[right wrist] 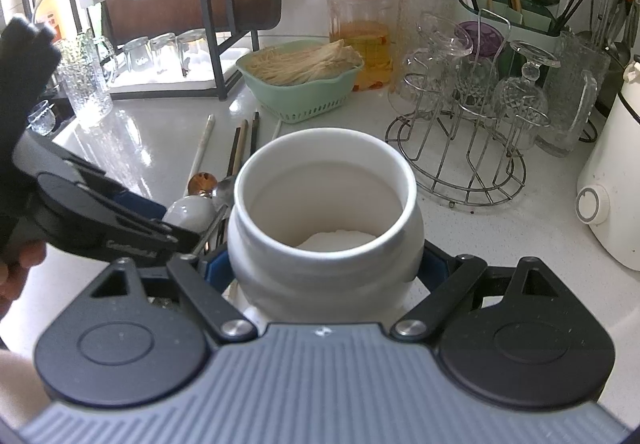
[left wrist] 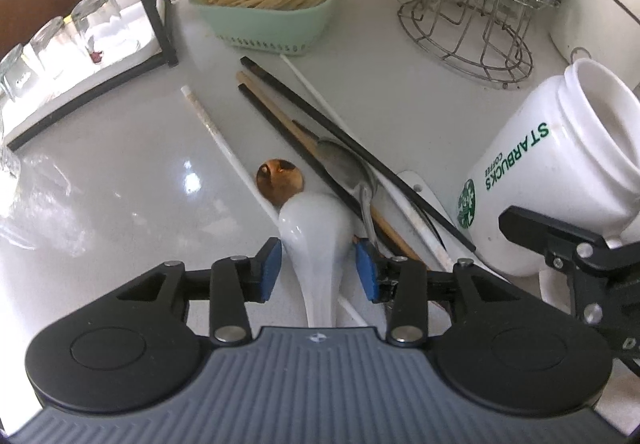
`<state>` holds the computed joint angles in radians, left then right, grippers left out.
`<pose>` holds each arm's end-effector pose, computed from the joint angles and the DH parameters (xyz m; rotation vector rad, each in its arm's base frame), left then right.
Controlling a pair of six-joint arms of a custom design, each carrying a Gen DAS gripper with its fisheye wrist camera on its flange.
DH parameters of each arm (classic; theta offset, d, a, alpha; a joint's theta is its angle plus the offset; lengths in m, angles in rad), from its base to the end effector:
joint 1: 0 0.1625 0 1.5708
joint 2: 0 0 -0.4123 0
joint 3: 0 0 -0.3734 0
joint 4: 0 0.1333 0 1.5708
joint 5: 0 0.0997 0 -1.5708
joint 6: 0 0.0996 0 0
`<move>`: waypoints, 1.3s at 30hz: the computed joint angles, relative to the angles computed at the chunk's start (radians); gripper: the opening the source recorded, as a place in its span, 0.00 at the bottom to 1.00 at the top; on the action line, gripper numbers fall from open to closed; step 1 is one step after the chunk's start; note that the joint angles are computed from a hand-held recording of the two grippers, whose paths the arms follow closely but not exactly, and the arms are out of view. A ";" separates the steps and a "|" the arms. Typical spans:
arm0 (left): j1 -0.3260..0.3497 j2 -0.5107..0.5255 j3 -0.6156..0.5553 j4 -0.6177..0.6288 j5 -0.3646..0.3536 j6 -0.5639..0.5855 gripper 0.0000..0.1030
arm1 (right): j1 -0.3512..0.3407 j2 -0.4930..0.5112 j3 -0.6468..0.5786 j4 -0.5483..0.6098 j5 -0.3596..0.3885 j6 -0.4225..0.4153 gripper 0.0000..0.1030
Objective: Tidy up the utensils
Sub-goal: 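Close the left gripper on the white ceramic spoon handle, then lift the white ceramic spoon up from the pile with the left gripper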
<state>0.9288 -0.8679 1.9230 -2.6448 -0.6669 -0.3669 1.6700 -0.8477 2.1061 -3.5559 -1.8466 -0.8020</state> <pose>-0.1608 -0.5684 0.0925 0.3048 2.2788 -0.5585 0.1577 -0.5127 0.1109 0.9822 -2.3370 0.7828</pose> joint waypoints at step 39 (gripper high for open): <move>-0.078 -0.062 0.060 -0.210 0.032 0.029 0.36 | -0.004 0.005 -0.001 -0.006 0.019 -0.019 0.89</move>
<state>0.8504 -0.9300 1.9827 -2.8544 -0.6352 -0.3380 1.6665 -0.8426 2.1052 -3.5621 -1.8279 -0.8215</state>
